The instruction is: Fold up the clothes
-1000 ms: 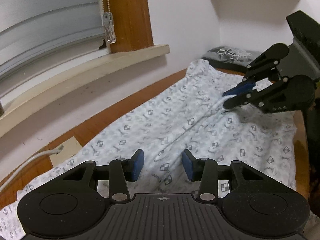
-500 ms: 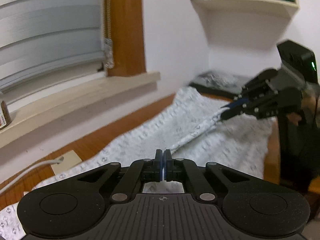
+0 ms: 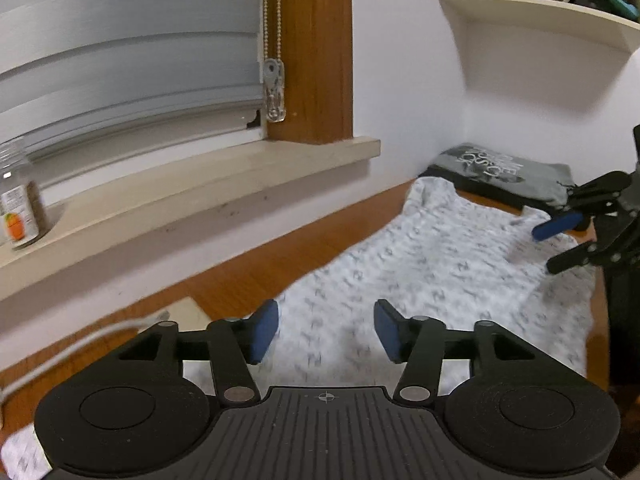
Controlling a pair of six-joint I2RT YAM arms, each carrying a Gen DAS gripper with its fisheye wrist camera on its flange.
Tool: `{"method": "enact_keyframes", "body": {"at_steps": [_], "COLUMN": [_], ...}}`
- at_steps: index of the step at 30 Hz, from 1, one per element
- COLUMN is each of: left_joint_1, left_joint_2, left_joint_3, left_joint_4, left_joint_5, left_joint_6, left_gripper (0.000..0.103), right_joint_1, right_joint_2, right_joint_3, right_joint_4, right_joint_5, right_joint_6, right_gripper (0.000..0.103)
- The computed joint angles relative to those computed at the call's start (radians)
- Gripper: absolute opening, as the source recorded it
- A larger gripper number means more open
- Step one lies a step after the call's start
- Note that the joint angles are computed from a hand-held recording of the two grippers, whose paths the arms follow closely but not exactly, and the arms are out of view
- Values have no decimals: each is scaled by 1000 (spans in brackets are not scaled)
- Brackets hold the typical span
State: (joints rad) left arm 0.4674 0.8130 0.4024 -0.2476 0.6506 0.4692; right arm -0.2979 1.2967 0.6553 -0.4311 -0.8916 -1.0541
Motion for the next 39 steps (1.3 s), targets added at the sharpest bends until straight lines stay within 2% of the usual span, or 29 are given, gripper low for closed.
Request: {"method": "enact_keyframes", "body": {"at_steps": [2,5,11,15,18,22,23,24,25,27,30,32,33,34,35,37,39], "left_joint_1": [-73,-158,-131,-97,-87,-88,-88,-87,-85,-80,-81,-89,-89,-88,-84,-62,-20], "left_joint_2": [70,220,419,488,490,485,488,492,495,500,494,485,483,481,480,466,442], "left_joint_3": [5,33,78,91,88,84,88,91,94,97,96,93,92,90,88,71,70], "left_joint_4": [99,228,294,302,304,298,294,290,289,289,282,282,282,285,290,324,322], "left_joint_5": [-56,-119,-47,14,27,22,19,17,16,18,11,-4,-7,-5,-1,28,57], "left_joint_6": [-40,-87,-90,-81,-86,-85,-89,-93,-98,-108,-109,-112,-112,-114,-118,-139,-156], "left_gripper": [71,71,71,71,73,76,77,78,78,78,80,82,84,86,88,89,95], "right_joint_1": [-27,-24,14,28,37,67,77,87,97,100,108,111,109,106,103,86,74], "right_joint_2": [61,196,541,725,824,876,878,879,864,848,873,882,867,836,805,751,696], "right_joint_3": [52,146,416,618,751,853,861,866,847,823,846,850,823,769,715,635,569], "right_joint_4": [26,125,303,288,227,135,129,127,164,227,232,228,268,341,414,489,494], "right_joint_5": [-19,1,71,67,37,52,73,98,139,179,219,243,257,280,297,276,227], "right_joint_6": [71,262,696,859,904,868,856,844,844,876,861,842,848,852,853,838,781], "right_gripper": [50,50,51,55,55,54,47,13,5,5,6,13,26,43,47,47,47]}}
